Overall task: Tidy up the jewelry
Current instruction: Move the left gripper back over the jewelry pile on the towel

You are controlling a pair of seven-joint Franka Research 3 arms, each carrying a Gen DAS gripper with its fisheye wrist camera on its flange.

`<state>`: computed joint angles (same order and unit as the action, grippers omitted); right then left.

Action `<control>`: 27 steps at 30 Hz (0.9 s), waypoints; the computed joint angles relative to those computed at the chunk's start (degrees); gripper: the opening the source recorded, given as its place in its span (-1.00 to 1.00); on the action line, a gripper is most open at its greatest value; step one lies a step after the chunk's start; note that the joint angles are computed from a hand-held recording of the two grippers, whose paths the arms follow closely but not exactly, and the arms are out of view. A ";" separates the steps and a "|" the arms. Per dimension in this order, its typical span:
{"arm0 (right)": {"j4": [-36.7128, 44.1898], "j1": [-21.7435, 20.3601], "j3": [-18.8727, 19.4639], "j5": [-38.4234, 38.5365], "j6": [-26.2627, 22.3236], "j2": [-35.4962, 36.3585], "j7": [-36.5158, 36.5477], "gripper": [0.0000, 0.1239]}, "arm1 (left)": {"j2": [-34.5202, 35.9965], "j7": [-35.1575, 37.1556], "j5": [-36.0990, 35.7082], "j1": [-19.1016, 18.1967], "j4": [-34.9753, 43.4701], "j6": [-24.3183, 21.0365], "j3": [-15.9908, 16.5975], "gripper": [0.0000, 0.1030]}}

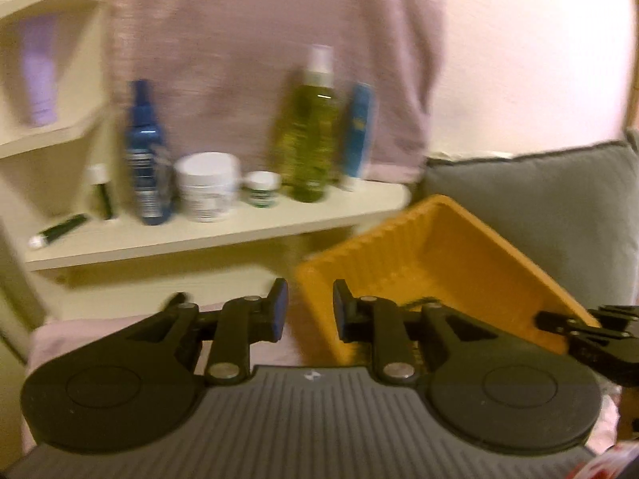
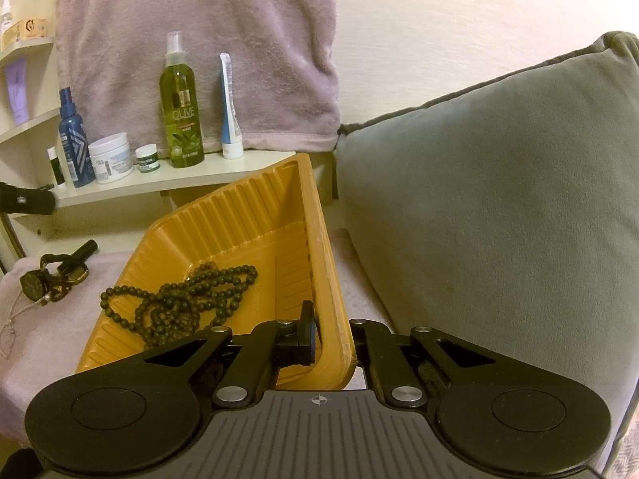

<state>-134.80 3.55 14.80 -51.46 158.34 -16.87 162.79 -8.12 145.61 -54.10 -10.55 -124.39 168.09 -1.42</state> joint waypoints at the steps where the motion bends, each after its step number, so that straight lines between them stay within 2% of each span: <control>1: -0.04 0.03 -0.03 -0.02 0.03 -0.05 -0.05 -0.92 | -0.25 -0.47 0.32 0.42 -0.58 1.08 0.10 -0.57; 7: 0.00 0.05 -0.06 -0.28 -0.01 0.05 -0.04 -0.92 | -1.15 -6.80 6.19 3.12 -2.63 3.15 2.19 -0.56; 19: 0.25 0.39 -0.21 -0.17 -0.40 0.23 -0.71 -0.92 | -1.21 -20.65 23.34 8.60 -6.84 5.78 5.75 -0.54; 23: 0.23 0.54 -0.28 -0.14 -0.78 0.21 -1.20 -0.92 | -1.10 -22.09 25.81 8.47 -9.22 6.18 7.06 -0.54; 27: 0.06 0.85 -0.52 0.42 -1.20 0.04 -2.09 -0.92 | -0.13 -20.14 23.18 6.78 -10.49 6.60 8.64 -0.54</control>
